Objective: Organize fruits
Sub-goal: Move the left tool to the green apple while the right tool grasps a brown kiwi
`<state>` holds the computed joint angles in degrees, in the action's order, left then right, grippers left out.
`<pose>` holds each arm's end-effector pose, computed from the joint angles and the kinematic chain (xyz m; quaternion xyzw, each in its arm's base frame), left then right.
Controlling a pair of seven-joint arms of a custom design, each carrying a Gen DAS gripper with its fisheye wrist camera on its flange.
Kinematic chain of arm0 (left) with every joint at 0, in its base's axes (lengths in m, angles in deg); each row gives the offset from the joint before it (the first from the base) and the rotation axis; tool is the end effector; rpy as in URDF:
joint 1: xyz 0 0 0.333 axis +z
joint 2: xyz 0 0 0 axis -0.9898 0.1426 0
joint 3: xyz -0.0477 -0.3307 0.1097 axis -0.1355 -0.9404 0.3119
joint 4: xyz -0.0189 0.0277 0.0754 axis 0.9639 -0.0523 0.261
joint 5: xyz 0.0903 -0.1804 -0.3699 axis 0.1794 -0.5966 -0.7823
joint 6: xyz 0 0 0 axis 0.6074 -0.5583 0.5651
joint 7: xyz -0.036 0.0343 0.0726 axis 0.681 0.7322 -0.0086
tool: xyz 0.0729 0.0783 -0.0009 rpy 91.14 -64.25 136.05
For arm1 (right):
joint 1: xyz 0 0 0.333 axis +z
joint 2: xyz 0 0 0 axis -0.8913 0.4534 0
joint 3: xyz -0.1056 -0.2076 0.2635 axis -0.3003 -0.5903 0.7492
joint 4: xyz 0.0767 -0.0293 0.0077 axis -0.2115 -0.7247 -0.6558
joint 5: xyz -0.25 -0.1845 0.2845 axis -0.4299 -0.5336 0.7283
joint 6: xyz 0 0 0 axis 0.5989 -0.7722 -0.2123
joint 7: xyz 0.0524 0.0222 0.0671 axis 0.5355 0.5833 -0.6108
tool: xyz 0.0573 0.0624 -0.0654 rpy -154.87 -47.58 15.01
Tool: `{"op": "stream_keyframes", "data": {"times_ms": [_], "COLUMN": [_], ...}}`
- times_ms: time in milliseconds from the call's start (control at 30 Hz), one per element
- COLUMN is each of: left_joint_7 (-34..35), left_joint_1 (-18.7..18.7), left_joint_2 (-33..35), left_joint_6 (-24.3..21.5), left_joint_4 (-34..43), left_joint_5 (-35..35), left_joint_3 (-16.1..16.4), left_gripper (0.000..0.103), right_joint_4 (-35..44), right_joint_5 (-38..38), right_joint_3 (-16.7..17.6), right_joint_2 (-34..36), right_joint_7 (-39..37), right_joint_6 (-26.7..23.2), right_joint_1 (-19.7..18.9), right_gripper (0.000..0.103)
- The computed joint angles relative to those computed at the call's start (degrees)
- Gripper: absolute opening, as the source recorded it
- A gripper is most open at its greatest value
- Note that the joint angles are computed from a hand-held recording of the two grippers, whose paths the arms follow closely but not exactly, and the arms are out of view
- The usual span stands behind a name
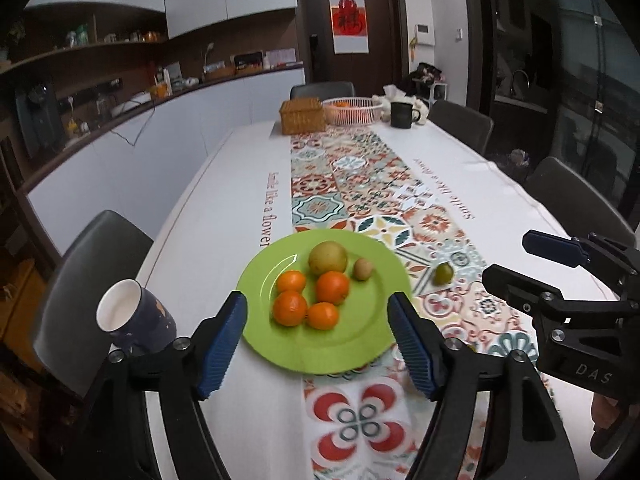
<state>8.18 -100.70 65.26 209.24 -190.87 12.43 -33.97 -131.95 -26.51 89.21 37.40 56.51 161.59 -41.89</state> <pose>0.4674 -0.3516 0.5603 -0.6588 0.6185 -0.2568 0.3428 0.5354 0.2534 0.5513 -0.7777 0.4465 -0.1994 0.3950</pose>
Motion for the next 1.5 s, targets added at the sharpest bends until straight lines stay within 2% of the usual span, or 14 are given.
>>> {"op": "stream_keyframes", "data": {"times_ms": [100, 300, 433, 633, 933, 1233, 1500], "left_joint_7": [-1.4, -5.6, -9.3, -8.9, -6.4, -3.5, -2.0], "left_joint_1": [-0.8, -2.5, -3.5, -4.8, -5.8, -6.2, -6.1], "left_joint_2": [-0.6, -1.8, -1.9, -0.4, 2.7, 6.3, 8.9], "left_joint_6": [-1.3, -2.7, -4.1, -3.3, -0.7, 1.4, 3.0], "left_joint_4": [0.1, -0.7, -1.4, -2.0, -2.5, -1.9, -1.2], "left_joint_5": [1.4, 3.7, 5.3, 3.2, 0.0, -3.2, -3.1], "left_joint_3": [-1.2, -2.9, -3.8, -3.4, -2.4, -1.2, -0.1], "left_gripper": [0.078, 0.085, 0.089, 0.089, 0.092, 0.092, 0.092], "right_joint_4": [-2.9, -7.5, -10.4, -13.9, -16.5, -17.3, -16.6], "right_joint_5": [3.1, 7.1, 7.0, 5.4, 3.4, -1.7, -5.8], "right_joint_3": [-0.8, -1.9, -1.6, -1.1, -0.8, 0.2, 0.6], "right_joint_2": [-3.3, -7.8, -10.0, -11.9, -11.7, -9.7, -7.1], "right_joint_7": [-2.9, -7.0, -6.6, -5.6, -3.2, 1.3, 4.3], "right_joint_6": [0.5, 1.9, 2.2, 1.6, -0.9, -2.5, -2.4], "right_joint_1": [0.3, 0.8, -0.2, -1.6, -3.2, -5.7, -6.7], "right_gripper": [0.067, 0.067, 0.067, 0.067, 0.067, 0.067, 0.067]}}
